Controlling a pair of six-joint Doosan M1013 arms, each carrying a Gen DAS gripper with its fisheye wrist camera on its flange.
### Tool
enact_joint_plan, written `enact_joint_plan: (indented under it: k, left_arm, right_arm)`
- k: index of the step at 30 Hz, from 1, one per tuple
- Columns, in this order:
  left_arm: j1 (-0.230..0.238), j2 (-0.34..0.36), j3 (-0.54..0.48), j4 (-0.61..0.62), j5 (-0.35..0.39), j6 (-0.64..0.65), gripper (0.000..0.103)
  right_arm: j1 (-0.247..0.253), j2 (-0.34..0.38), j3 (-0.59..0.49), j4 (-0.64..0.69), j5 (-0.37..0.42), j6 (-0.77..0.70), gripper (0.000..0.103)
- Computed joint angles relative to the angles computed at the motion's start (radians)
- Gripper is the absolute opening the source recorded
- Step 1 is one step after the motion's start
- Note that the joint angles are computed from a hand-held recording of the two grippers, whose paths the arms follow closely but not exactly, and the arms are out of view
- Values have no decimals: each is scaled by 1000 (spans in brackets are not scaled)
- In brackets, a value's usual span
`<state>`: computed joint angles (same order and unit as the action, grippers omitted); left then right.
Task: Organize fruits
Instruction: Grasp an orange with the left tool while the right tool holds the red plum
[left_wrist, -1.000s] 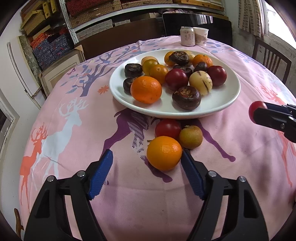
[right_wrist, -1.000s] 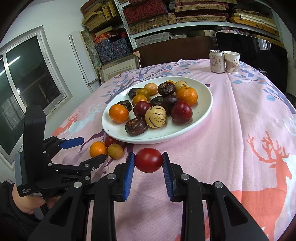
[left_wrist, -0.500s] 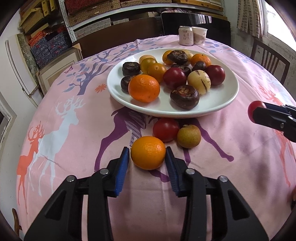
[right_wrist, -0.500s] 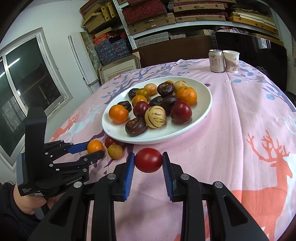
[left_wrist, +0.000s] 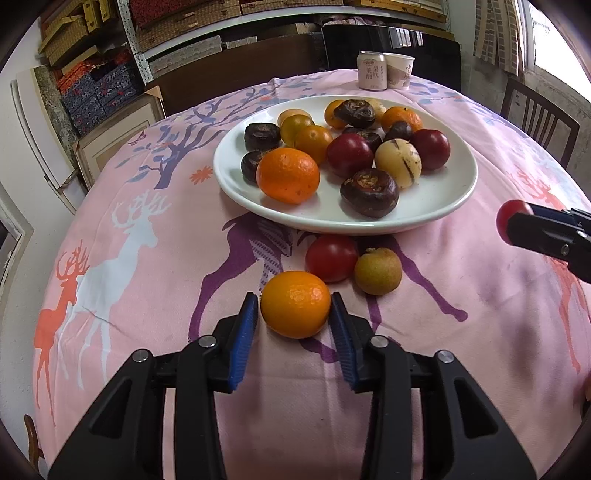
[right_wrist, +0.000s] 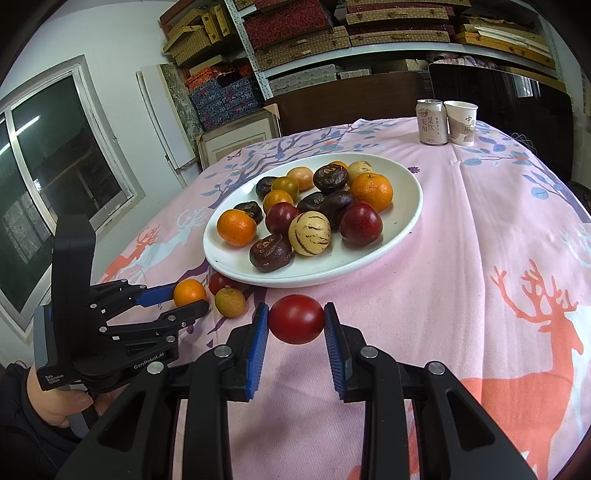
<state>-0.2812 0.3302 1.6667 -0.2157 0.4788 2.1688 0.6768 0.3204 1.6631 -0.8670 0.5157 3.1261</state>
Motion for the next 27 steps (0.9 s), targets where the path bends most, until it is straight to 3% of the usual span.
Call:
enact_joint_plan:
  k: [12,27]
  left_arm:
    - [17,-12,11,-109,-13,70,38]
    - [20,-11,9,-123,-8,79,37]
  right_arm:
    - [0,0,0,6,0,-8,31]
    - [0,0,1,9,3,-13,31]
